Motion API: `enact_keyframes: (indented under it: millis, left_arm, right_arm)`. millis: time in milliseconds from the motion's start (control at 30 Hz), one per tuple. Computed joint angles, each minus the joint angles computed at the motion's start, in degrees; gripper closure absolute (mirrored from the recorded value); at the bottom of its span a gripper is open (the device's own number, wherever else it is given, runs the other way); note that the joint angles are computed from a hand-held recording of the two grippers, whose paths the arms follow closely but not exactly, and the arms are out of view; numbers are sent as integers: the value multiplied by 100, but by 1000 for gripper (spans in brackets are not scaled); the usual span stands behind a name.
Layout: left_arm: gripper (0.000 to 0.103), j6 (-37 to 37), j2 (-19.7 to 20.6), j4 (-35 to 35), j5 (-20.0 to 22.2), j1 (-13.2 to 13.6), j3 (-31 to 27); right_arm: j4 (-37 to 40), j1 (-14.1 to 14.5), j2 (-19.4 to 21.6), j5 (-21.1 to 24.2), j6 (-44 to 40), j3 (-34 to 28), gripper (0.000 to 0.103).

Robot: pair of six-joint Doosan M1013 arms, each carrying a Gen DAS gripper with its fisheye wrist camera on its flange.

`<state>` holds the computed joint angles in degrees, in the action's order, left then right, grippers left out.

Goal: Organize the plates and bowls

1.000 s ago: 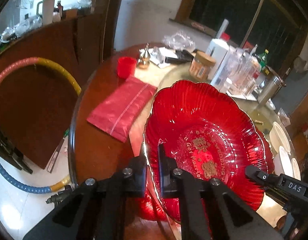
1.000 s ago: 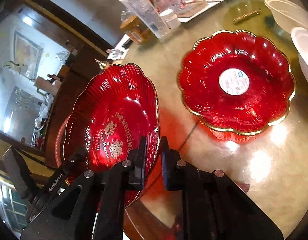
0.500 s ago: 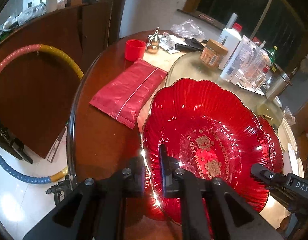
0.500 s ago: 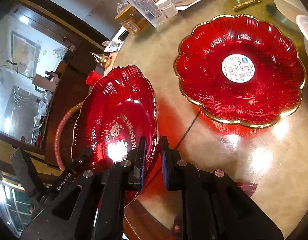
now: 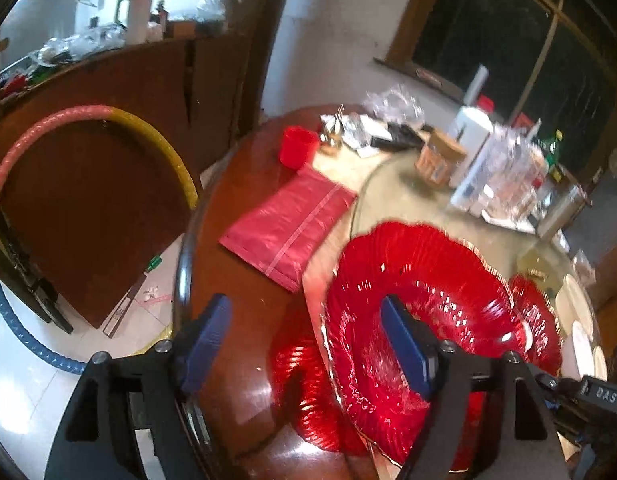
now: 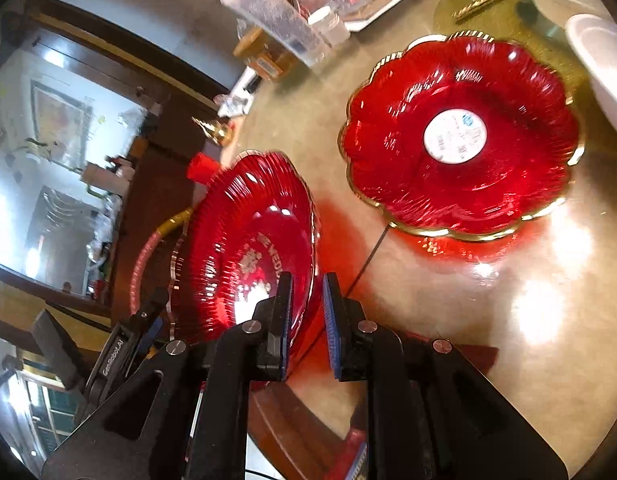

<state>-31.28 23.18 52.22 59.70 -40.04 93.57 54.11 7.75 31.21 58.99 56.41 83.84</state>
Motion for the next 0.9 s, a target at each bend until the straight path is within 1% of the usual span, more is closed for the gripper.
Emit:
enact_keyframes:
  millis: [33,100,167,233,267,367,400,467,500,533,567,600,633,667,700,800,833,900]
  left_arm:
    - [26,-147,-12,114,167,-41,-3]
    - [25,-490,-33,426,502,-140,-18]
    - [24,-750,-48,754,736,-232,-53]
    - [21,-841,-40,1094,843,-318,-134]
    - [19,-793,-28,1213,783,-335,-190]
    - [19,-332,46,1371,234,-307,-443]
    - [19,-76,78,1372,-95,-274,-541]
    - [19,579,152,1155,-771,-169,-769]
    - [19,960,196,977,-1201,-82,-890]
    - [19,1411,262,654,-1503,8,-1048]
    - [19,1868,340,284,-1660,81,-1225]
    - [19,2539,445,-322,-1934,214,-1452]
    - [19,2927,513,-743,-2091,296,-1577]
    - [19,3369,602,-1298,-2178,387,-1738]
    - [19,3754,718,-1933,-2134,482,-1930]
    - [19,4554,993,-3298,-2176,713,-2276]
    - [19,4692,1085,-3504,-2105,730,-2392]
    - [19,5112,1217,-3958,-2129,818,-2543]
  right_arm:
    - [164,-64,-39,-34,-76,60,85]
    - [530,-216,-129,-144,-227,209,72]
    - [819,-356,-195,-274,-310,334,63]
    - [1015,-478,-219,-355,-310,394,62]
    - [1075,-544,-205,-351,-238,395,62]
    - [1230,-684,-122,-268,-14,348,62]
    - [1264,-721,-91,-251,51,334,62]
    - [1305,-787,-5,-173,188,285,62]
    - [1317,-817,34,-124,256,265,62]
    - [1329,-840,56,-97,271,264,62]
    - [1332,-854,74,-89,288,256,62]
    - [1337,-877,93,-87,305,249,62]
    - [1337,-879,121,-80,356,215,62]
    - [1342,-890,153,-53,383,191,62]
    - [1336,-898,181,-33,407,168,62]
    - [1326,-902,270,9,535,66,62]
    - [1347,-910,288,20,521,54,62]
    - [1373,-923,305,17,520,51,62]
